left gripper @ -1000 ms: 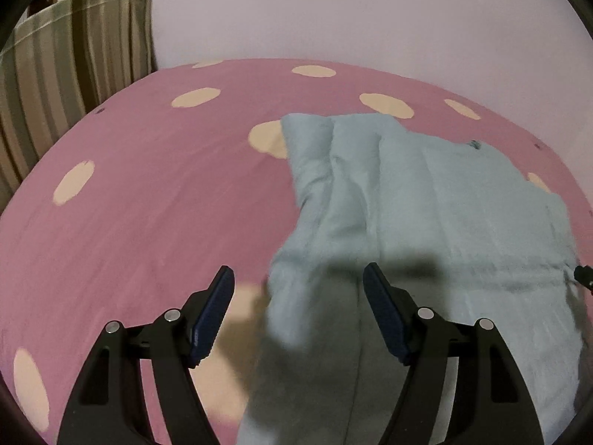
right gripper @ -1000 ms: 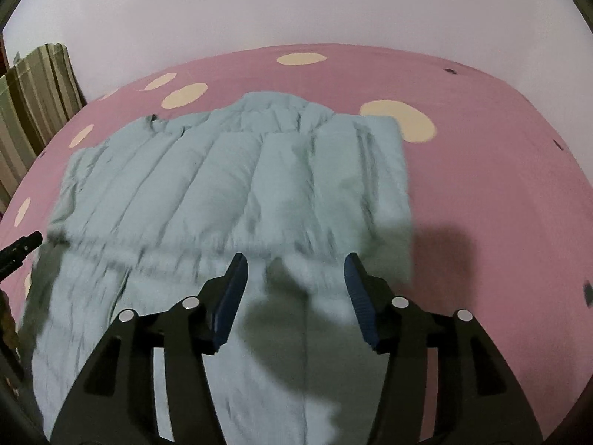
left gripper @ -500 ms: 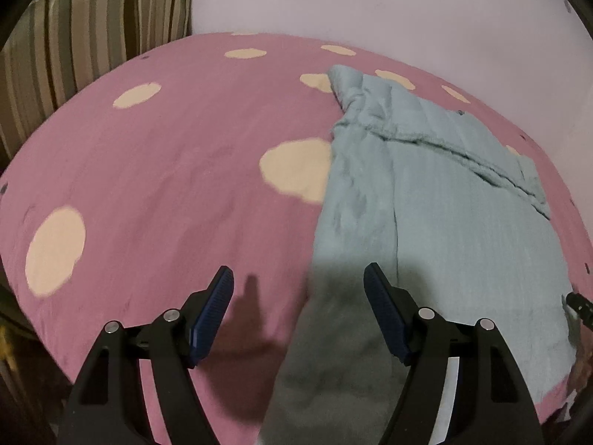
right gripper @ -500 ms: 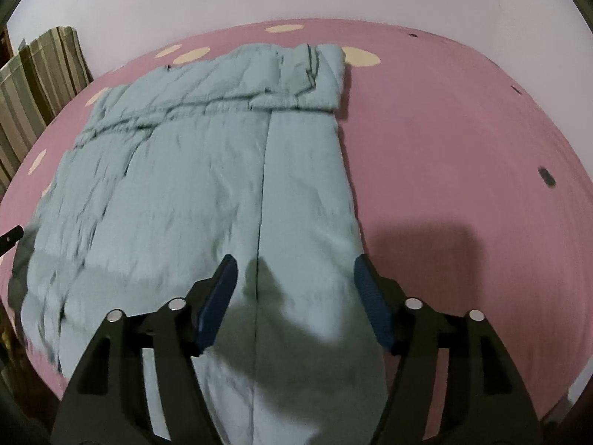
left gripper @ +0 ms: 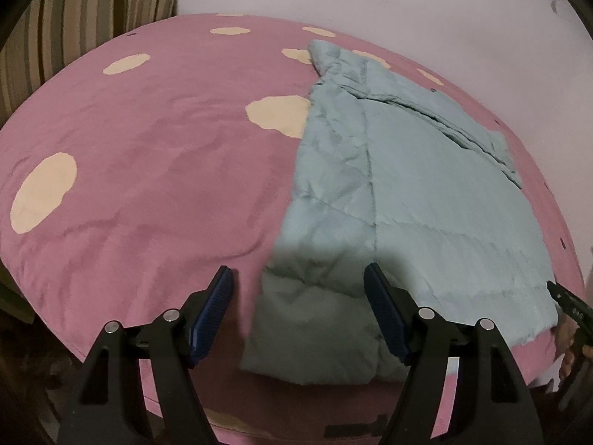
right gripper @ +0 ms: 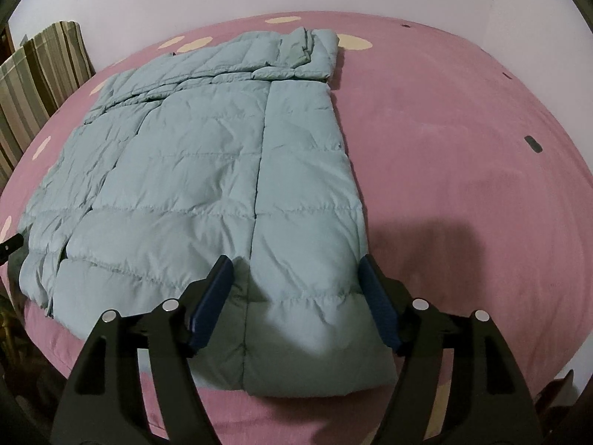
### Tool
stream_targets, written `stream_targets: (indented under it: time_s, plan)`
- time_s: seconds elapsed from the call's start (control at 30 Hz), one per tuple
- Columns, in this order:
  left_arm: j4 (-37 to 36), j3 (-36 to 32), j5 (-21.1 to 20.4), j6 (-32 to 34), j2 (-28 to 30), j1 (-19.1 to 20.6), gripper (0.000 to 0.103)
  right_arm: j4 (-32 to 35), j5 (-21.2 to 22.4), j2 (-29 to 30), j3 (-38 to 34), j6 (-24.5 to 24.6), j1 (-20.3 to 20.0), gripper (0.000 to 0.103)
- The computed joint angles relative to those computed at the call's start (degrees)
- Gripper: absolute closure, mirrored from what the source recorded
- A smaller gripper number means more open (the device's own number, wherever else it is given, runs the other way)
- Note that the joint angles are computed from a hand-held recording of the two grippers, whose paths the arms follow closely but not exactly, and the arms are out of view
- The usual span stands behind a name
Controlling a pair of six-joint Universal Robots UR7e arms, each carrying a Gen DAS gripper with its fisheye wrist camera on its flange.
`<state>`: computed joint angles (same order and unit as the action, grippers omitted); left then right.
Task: Fold large clothes
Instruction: 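Grasp the jacket hem with both grippers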
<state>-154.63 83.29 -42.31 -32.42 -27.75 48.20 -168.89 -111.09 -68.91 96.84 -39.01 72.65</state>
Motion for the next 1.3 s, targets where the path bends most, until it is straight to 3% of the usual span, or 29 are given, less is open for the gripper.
stream_targets:
  time_s: [0.4, 0.53, 0.6, 0.67, 0.77, 0.8, 0.93, 1.13, 1.3]
  plan:
    - [-0.17, 0.39, -1.19, 0.7, 0.21, -0.52, 0.032, 0.28, 0.79, -1.24, 0.98, 2.36, -1.02, 0.031]
    - [0.24, 0.5, -1.05, 0.7, 0.23, -0.79, 0.039, 0.99, 1.04, -1.81, 1.48, 2.49, -1.39, 0.031]
    - [0.34, 0.73, -0.87, 0.64, 0.12, -0.87, 0.049, 1.3, 0.97, -2.22, 1.91, 2.18, -1.46, 0.031]
    - [0.21, 1.0, -1.04, 0.88, -0.02, -0.96, 0.06, 1.13, 0.97, -2.69, 2.59, 1.92, -1.52, 0.04]
    - [0.26, 1.35, -1.79, 1.79, -0.26, -1.12, 0.078, 1.98, 1.62, -3.85, 3.7, 1.51, -1.65, 0.062]
    - [0.11, 1.43, -1.95, 2.53, -0.21, -1.29, 0.084, 2.71, 2.06, -4.29, 4.0, 1.55, -1.71, 0.074]
    - [-1.0, 1.76, -1.28, 3.36, -0.19, -2.11, 0.096, 6.1, 4.01, -5.92, 4.59, 2.02, -1.86, 0.093]
    - [-6.68, 0.22, -0.01, 5.37, -1.24, -3.08, 0.099, 9.53, 9.45, -7.74, 2.43, 4.61, -1.31, 0.097]
    - [-6.69, -9.87, 1.86, 13.22, 2.56, -2.25, 0.099, 13.66, 13.62, -4.12, -6.26, 7.36, 0.37, 0.097]
